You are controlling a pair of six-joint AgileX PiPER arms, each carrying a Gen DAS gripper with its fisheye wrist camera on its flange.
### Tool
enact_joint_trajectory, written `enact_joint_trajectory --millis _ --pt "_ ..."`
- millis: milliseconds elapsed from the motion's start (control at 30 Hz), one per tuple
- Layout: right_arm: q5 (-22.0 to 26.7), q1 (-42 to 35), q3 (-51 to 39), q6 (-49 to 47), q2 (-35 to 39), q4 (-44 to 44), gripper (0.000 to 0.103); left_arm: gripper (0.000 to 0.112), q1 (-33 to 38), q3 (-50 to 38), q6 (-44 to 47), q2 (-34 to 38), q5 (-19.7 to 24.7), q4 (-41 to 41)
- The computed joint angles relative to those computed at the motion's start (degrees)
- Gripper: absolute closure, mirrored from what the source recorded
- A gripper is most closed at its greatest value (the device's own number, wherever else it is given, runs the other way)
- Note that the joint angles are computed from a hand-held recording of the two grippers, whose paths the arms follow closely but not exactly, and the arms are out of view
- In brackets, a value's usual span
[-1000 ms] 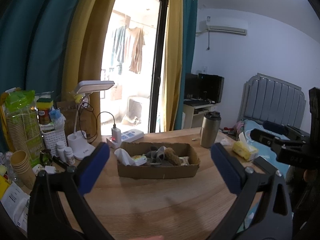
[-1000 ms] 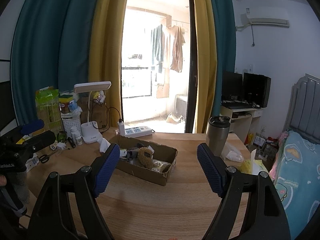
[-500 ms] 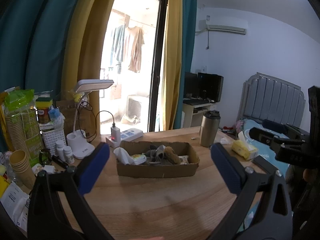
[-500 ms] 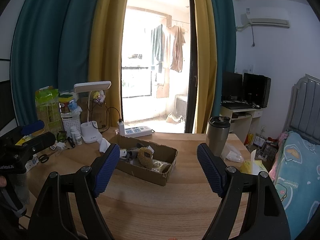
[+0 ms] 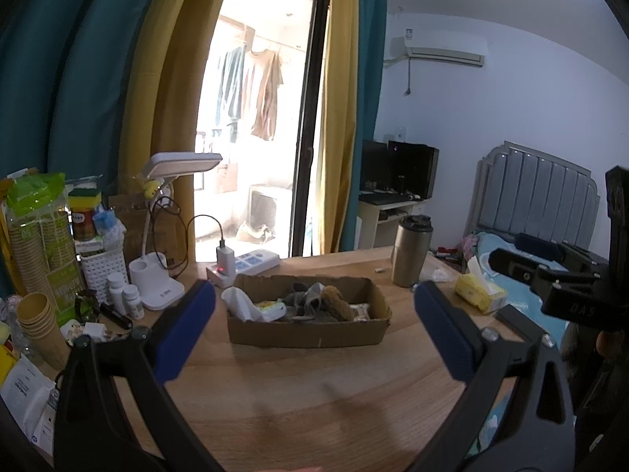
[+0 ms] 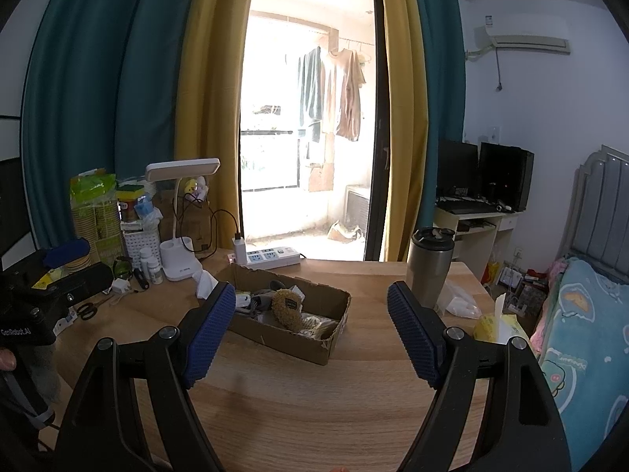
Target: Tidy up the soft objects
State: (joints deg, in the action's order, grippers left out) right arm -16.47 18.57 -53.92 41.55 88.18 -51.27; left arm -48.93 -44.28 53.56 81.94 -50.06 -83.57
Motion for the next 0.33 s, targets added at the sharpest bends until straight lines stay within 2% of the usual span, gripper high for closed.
enact_joint_trajectory --millis 200,333 --pt "0.3 0.8 0.0 -1.3 0.1 1.1 0.021 0.01 0.1 -0.3 -0.4 0.8 0.7 -0.1" --pt "0.3 1.4 -0.2 -4.0 1.3 3.9 0.021 0.01 3.3 0.6 -3.3 0.9 5.6 1.4"
